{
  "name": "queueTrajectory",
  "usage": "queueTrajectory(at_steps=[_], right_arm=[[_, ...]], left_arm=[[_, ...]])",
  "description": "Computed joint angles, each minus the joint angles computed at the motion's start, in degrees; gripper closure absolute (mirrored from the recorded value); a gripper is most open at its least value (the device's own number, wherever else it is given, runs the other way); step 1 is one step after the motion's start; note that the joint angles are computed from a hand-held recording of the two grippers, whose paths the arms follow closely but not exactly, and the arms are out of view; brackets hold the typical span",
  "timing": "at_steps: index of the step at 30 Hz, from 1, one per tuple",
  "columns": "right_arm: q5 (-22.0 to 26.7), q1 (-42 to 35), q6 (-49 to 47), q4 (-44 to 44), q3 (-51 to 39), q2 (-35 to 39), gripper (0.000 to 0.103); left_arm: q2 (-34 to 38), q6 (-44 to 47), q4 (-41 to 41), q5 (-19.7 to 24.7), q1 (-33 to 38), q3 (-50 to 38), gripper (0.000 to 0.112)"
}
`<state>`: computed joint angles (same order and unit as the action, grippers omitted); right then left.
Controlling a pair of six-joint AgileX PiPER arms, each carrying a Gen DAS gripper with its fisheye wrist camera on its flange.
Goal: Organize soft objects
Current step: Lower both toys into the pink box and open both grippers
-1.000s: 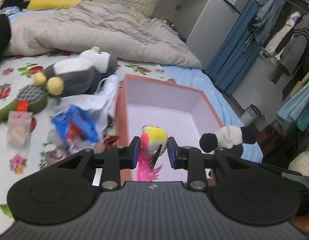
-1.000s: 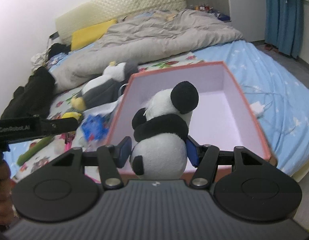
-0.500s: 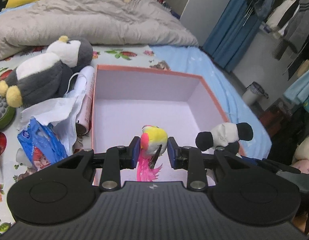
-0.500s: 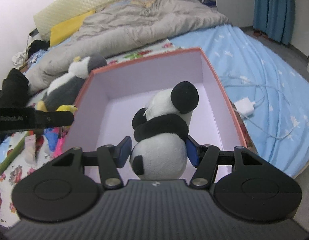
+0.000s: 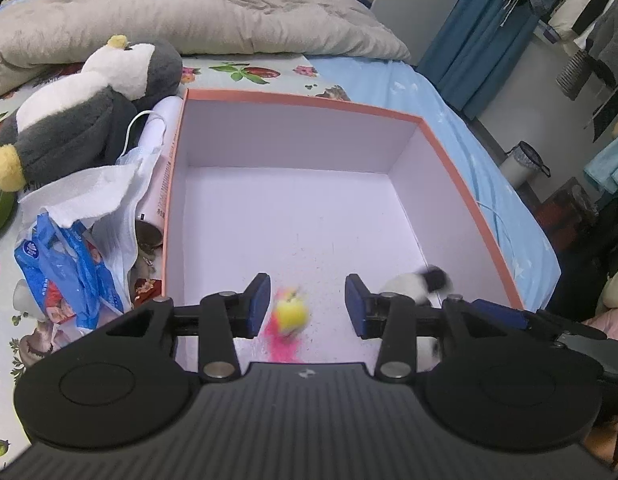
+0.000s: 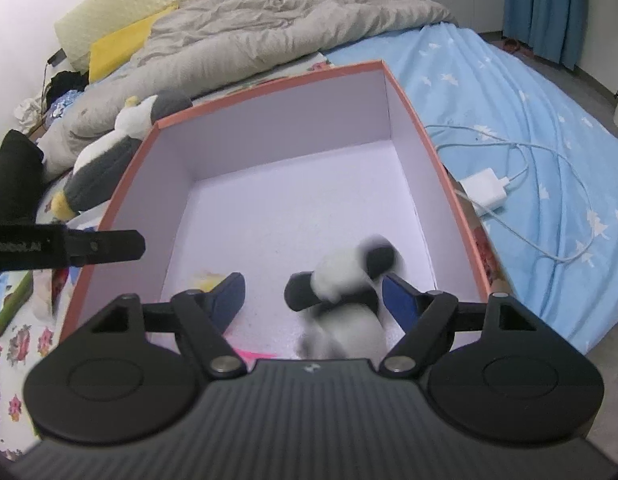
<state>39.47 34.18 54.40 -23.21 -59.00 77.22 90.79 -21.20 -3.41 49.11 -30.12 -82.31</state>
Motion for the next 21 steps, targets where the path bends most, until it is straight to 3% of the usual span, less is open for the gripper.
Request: queueTrajectory(at_steps=[10, 21], right_arm=[[6.5, 9.1, 10.6, -8.6, -0.1, -6.0, 0.025], [20.6, 27.6, 24.8, -20.4, -3.6, -9.7, 0.025]], left_arm=[[-9.1, -2.8, 3.8, 1.6, -2.1, 4.2, 0.065], [-24.0, -10.2, 12.2, 7.3, -8.8, 9.0, 0.065]])
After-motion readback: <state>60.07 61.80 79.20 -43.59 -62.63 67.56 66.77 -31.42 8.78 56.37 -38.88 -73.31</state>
